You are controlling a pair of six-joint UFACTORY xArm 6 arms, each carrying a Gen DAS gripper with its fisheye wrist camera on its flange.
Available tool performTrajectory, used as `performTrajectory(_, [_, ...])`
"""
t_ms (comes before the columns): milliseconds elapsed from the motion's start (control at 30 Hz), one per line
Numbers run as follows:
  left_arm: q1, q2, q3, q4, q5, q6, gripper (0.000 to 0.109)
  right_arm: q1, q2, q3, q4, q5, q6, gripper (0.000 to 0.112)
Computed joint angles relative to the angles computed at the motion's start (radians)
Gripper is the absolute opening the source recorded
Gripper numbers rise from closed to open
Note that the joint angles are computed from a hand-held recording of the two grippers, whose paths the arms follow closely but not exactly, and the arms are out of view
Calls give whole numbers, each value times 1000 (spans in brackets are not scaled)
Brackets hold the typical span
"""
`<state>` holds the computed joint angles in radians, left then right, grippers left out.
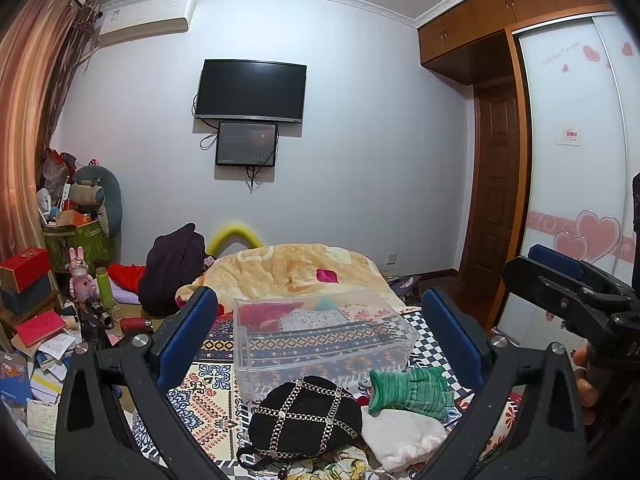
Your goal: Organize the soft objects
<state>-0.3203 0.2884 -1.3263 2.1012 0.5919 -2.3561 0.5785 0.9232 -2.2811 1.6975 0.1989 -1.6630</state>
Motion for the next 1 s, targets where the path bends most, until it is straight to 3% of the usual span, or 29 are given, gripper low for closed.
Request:
performTrajectory(700, [1,9,-8,-1,-16,6,103,1,9,-12,-31,-13,38,103])
performTrajectory(833, [28,37,-38,-19,-79,8,103,-8,57,-49,-192,-14,200,103])
performTrajectory(1000, [82,118,-105,-70,-209,31,103,-37,172,-144,-593,34,619,103])
